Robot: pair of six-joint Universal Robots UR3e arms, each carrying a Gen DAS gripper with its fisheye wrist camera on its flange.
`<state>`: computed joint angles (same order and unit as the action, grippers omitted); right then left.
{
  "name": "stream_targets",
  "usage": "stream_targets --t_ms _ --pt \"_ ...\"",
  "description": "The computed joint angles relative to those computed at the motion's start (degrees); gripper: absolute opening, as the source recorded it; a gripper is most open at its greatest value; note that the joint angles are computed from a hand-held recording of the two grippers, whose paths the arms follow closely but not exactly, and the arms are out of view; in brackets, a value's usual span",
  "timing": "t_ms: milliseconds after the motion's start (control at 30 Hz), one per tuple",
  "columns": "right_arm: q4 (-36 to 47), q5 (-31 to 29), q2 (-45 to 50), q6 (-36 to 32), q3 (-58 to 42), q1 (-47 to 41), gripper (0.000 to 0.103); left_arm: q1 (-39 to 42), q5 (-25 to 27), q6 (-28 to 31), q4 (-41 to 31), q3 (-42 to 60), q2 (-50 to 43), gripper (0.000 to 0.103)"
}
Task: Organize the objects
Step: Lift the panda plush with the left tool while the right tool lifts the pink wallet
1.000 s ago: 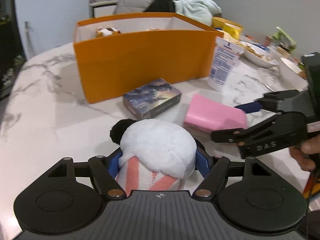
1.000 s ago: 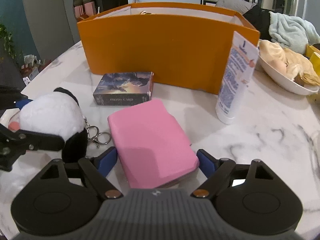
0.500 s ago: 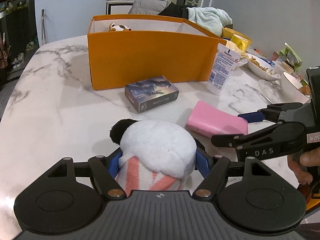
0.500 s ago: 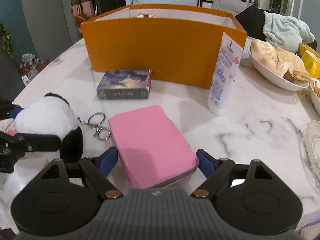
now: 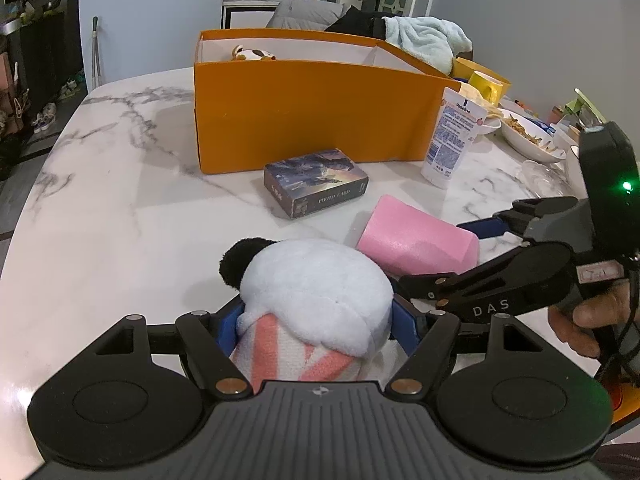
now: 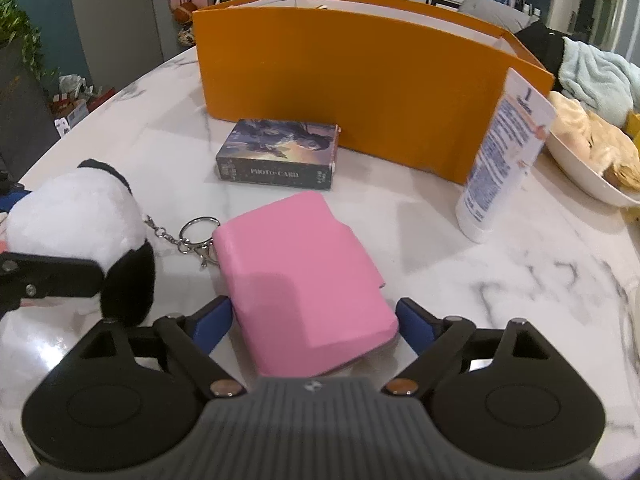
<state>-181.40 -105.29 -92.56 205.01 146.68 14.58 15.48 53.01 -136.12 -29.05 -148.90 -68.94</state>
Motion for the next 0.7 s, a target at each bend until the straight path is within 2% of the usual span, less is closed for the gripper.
stream_targets --t_ms 67,133,233,300,333,700 --pt "-0.8 1.4 0.9 -2.2 -0.3 -0.9 0.099 0.1 0.1 -0.1 0.0 -0.1 0.1 0.086" --pt "-2.4 1.9 2.1 -3.9 -0.5 -1.4 0.1 0.3 0.0 -0.2 0.0 -0.2 0.3 0.086" --pt "-4.5 3.4 2.7 -4.1 0.2 -2.9 0.098 0.6 -0.2 -0.3 -0.1 -0.3 0.3 0.086" --pt "-5.0 2.8 2.6 -3.6 0.3 -2.8 0.088 0.5 0.0 -0.5 0.1 -0.3 0.2 0.086" --pt "-2.8 2.2 1.8 -3.1 -0.4 -2.5 0.087 0.5 0.0 -0.6 0.2 -0.4 0.1 0.086" --pt "-3.4 4.8 -6.0 2.4 5.5 -4.0 0.085 1.5 -1.1 -0.9 -0.9 -0.9 3.2 0.086"
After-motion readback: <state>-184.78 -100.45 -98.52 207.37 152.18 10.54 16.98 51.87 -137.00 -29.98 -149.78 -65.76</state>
